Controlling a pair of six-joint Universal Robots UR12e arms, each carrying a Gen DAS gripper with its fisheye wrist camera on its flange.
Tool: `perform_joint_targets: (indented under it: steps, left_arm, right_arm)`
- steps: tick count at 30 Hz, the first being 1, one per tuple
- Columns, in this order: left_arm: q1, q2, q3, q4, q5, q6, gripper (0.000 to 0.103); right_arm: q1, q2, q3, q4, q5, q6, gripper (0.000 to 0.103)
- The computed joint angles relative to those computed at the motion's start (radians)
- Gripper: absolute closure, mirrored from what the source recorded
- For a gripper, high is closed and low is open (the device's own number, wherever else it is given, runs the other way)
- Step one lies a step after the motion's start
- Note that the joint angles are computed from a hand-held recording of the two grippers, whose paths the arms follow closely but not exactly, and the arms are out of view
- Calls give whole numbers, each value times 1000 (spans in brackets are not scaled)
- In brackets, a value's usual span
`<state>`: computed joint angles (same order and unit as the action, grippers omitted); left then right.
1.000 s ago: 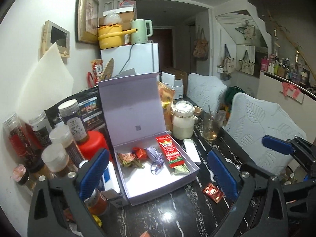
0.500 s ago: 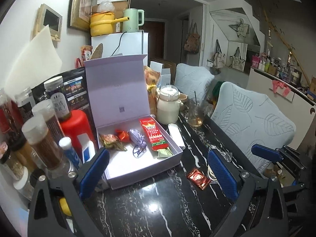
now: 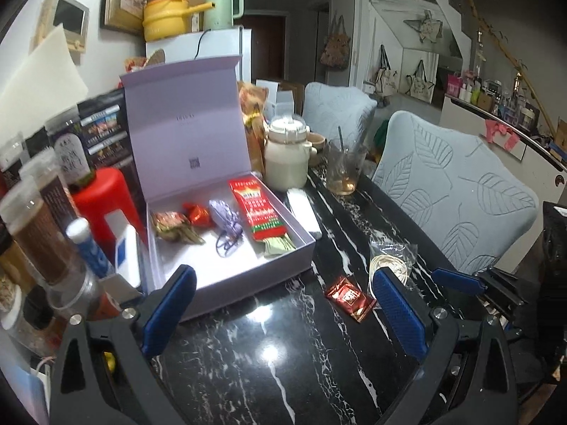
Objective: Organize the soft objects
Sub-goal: 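Move both grippers toward the dark red chocolate packet and cord bag, then grasp the dark red chocolate packet with the right gripper while the left gripper grasps the clear cord bag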
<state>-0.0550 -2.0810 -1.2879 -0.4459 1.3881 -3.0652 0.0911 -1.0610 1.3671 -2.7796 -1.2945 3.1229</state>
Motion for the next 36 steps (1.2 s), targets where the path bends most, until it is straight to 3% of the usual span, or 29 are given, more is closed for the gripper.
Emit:
perform_joint_targets:
  steps: [7,16,24,28,32,33,36]
  left_arm:
    - [-6,-37,38,-75,-6,-10,2]
    - [-2,-86,94,-148,4,-51,2]
    - [10,-119,135,-213,-11,-100,2]
    - [8,-124,141,-207,6,-97,2]
    - [6,-129,149,-213,16,-105,2]
    - [6,-129,151,-217,18,-106,2]
    - [1,-127,150,-215,36,-104,2]
  right_arm:
    - [-8,39,-39,70,1,-17,31]
    - [-8,109,-134,215,16,-56,44]
    - [6,169,-219,313,-34,-108,47]
    - [11,187,-249,364,-60,-124,56]
    - [18,183,-234,343,-87,-163,62]
    - [21,182,-229,332,-94,-169,71]
    - [23,179,-217,306,-101,-167,76]
